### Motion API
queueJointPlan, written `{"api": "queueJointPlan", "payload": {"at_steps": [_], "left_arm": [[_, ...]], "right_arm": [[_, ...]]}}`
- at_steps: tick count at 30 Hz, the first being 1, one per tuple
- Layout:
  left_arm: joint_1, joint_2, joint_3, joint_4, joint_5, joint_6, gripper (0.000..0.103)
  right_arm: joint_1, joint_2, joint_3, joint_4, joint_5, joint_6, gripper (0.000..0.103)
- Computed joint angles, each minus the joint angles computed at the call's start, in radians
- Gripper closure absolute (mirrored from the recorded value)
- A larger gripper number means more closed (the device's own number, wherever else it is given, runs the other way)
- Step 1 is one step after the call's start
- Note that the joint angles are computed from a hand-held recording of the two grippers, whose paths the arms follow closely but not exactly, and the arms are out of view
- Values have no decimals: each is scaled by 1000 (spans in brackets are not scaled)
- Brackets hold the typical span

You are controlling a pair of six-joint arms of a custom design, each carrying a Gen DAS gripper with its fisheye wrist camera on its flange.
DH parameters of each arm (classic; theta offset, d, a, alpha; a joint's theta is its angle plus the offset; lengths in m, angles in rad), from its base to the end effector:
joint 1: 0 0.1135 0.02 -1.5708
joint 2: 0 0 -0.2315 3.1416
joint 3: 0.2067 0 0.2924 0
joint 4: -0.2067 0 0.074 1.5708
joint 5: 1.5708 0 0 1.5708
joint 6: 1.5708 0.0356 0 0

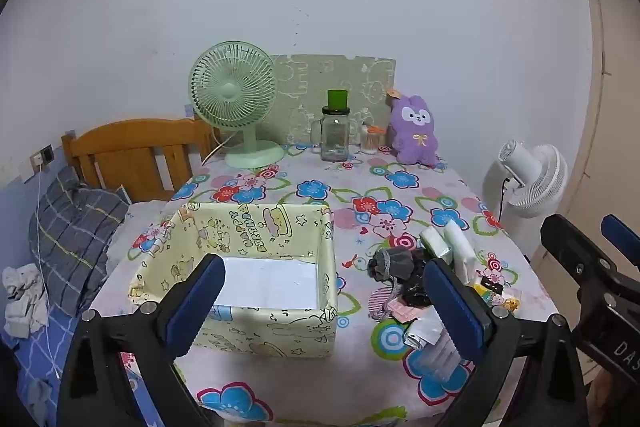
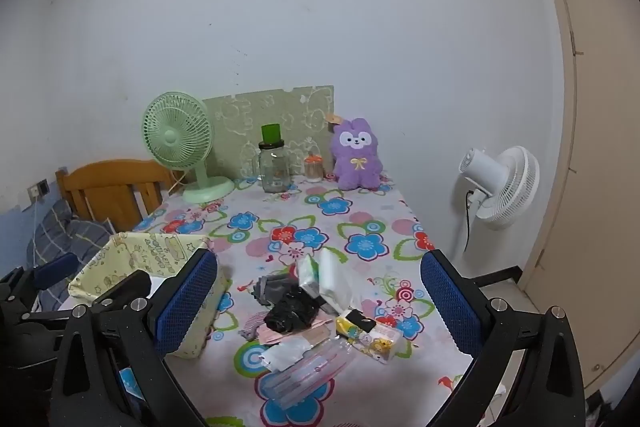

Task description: Organize soft objects

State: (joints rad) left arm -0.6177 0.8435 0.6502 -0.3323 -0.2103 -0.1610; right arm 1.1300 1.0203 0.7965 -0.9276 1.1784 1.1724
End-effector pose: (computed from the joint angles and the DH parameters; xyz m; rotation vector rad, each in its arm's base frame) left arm 0.2102 -0.1402 0.2357 0.3493 2.0642 -0.2529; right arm 0.1266 0.1912 0.2258 0.3123 1.9050 -0.1490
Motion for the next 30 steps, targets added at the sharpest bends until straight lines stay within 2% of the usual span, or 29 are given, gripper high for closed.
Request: {"api": "queueJointPlan", "payload": {"at_steps": [3,5,6,9,10,17,18,30], "left_arm": [[9,-2,0,-1,23,28,3],[33,20,22,-21,71,38,3],[21,59,48,-12,38,20,3],[18,73,49,5,21,19,3],[-11,36,7,25,-19,10,3],[-34,22,-19,56,-55,-14,3],[-19,64,-6,74,-41,-8,3],[-26,105,24,35,-38,12,3]], "right_arm": [[3,-30,-26,18,2,-18,0],[7,-32,-25,1,0,0,0],[4,-17,-11,2,-6,-6,0],[-4,3,12,-5,-16,-2,0],[-8,0,13,-7,-20,-3,0],[-35,-34,-32,49,-46,-27,0],[-41,-37,-38,59,-51,-36,0],[-70,-19,-54,121,-86,-87,0]]}}
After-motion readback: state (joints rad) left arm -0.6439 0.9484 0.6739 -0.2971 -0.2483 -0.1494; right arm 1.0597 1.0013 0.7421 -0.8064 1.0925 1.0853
